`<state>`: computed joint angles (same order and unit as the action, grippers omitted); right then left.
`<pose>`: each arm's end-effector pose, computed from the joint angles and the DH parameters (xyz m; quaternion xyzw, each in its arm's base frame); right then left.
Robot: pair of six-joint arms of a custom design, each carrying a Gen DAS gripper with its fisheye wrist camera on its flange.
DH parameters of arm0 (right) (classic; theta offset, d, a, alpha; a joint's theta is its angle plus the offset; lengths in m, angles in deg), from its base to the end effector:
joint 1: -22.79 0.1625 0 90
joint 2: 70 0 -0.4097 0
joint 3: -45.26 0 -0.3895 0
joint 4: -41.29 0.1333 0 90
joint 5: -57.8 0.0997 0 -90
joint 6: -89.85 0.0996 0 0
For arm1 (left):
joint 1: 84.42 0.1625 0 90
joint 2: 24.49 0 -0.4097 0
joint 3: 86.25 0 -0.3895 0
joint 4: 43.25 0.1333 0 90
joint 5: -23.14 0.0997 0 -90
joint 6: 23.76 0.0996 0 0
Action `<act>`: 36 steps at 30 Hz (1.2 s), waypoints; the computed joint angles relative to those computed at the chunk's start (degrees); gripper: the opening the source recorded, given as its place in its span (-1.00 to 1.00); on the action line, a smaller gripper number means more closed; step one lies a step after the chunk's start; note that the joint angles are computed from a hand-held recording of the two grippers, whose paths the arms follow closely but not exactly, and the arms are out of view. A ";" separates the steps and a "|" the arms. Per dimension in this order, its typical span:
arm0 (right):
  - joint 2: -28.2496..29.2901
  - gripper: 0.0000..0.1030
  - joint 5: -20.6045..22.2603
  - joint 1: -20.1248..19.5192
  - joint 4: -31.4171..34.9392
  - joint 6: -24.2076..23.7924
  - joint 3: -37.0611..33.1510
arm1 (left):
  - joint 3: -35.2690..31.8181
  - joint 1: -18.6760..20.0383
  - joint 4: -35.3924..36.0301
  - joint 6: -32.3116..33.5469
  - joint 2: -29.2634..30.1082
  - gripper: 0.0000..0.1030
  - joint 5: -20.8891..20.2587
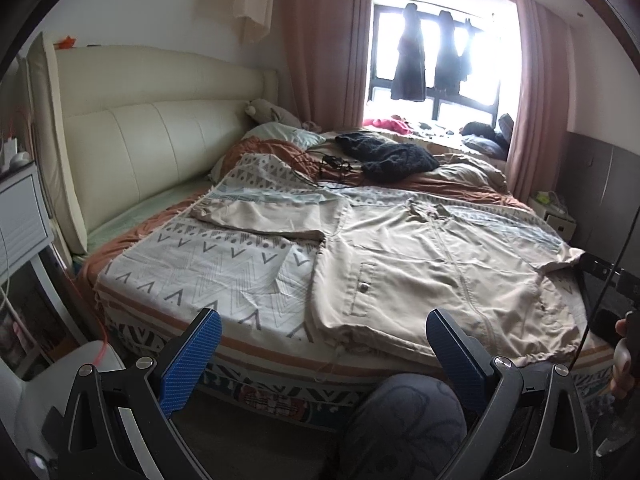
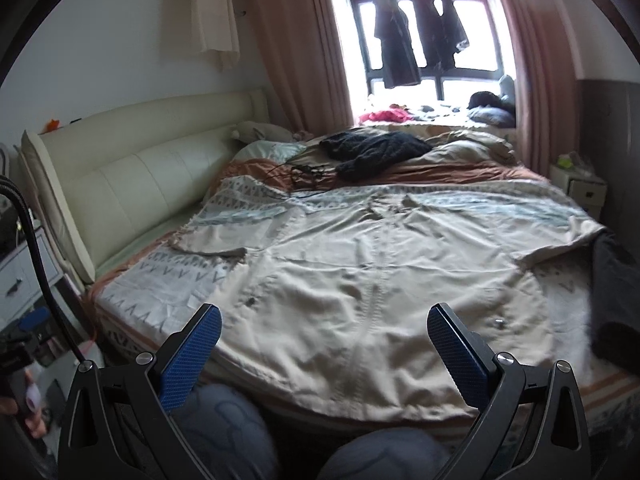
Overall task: Fold large clothes
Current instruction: 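Move both tools toward the beige jacket's sleeve and hem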
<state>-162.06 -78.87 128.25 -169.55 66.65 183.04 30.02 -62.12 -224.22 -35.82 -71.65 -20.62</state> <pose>0.1516 -0.3200 0.3719 0.0131 -0.7668 0.5373 0.3511 -0.4177 -0.3931 0.0722 0.3556 0.8334 -0.3810 0.1840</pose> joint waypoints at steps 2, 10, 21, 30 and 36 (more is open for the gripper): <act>0.85 1.00 3.12 -1.89 1.90 0.51 -1.58 | -1.68 0.51 0.52 0.73 1.01 0.99 1.43; 6.21 1.00 9.44 -6.92 6.45 0.87 -8.65 | -8.77 4.11 2.95 3.12 4.73 0.99 1.54; 11.90 1.00 16.35 -12.59 15.58 5.83 -19.34 | -20.22 9.55 10.67 1.38 9.94 0.99 1.27; 19.56 1.00 18.61 -14.44 21.41 6.58 -32.06 | -31.13 13.84 14.22 0.88 15.10 0.95 2.38; 23.95 1.00 21.88 -16.28 26.85 8.97 -39.84 | -40.36 16.89 17.77 0.84 19.88 0.87 2.49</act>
